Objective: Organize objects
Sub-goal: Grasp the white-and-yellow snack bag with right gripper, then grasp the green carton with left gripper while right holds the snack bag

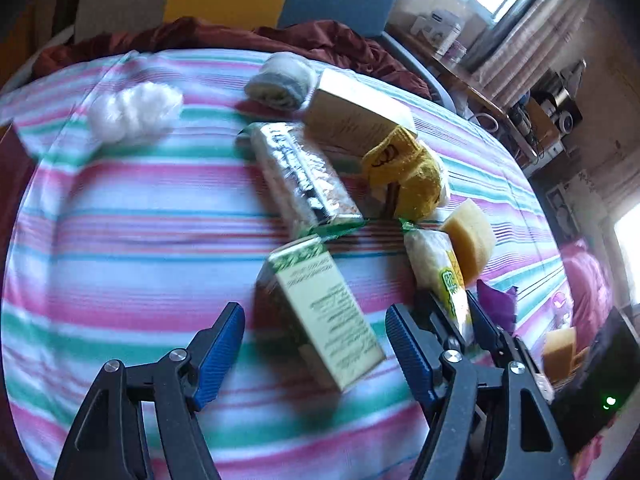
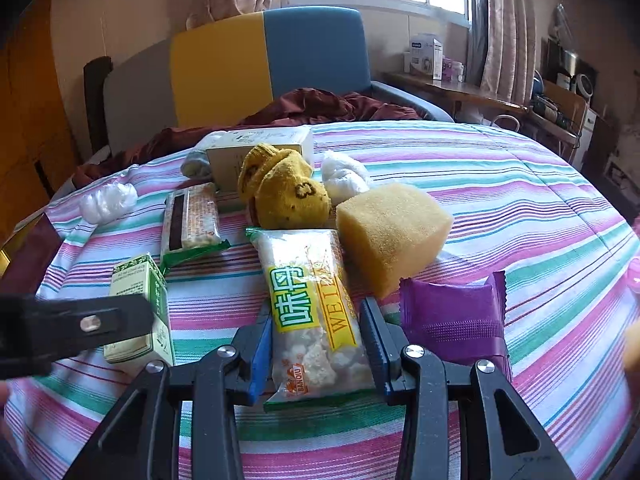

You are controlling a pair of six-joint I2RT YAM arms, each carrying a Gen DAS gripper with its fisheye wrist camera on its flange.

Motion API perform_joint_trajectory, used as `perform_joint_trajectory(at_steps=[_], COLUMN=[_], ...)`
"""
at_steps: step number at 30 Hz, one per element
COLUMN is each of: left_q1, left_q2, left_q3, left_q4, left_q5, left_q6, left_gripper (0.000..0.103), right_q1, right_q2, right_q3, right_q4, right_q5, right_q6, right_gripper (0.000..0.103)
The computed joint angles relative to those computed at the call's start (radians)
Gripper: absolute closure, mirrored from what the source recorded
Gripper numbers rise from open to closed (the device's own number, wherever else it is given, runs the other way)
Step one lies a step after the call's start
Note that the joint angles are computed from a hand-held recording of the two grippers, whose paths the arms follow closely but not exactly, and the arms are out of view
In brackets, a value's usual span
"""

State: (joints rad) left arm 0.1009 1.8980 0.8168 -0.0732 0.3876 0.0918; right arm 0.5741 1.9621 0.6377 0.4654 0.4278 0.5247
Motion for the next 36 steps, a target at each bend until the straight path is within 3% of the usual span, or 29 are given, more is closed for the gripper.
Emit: perform_joint_trajectory(at_steps=[8,15,20,21,23,31,36], left_q1=[0.060,0.028,0.072,0.086,0.121,0.209,0.254], left_q2=[-0.055,-0.026,-0.008,-0.004,-0.006,-0.037,-0.058], left_q3=[-0.138,-0.202,-0.186,-0.183,-0.198,-0.285,-0.336], left_q4=[0.199,0.389,0.384,0.387,0.402,0.475,0.511], left_q5=[-0.055,-0.193,-0.103,-0.081,-0.040,0.067,0.102], left_q6=[0.160,0.226,0.233,0.230,0.218,0.240,0.274], left_gripper=[0.038,0.050,0.052,0.062,0.073,0.073,0.073], right_q1=[-0.011,-0.011,-0.006,-0.006,-0.001,0.018,0.074], right_q2=[0.000,0.002,0.004,0.005,0.007,0.016,-0.013], right_q3=[-0.016,-0.013,-0.010,-0.008,-0.001,0.021,-0.047], right_q4=[0.031,0.027,0.022,0.019,0.009,-0.024,0.111], right_q5=[-0.025,-0.023,-0.014,-0.012,-0.003,0.034,0.092], right_q6=[0.005,0.003,0.002,0.002,0.002,-0.004,-0.063], right_gripper=[0.060,0.060,0.060,0.060,0.060,0.061,0.064])
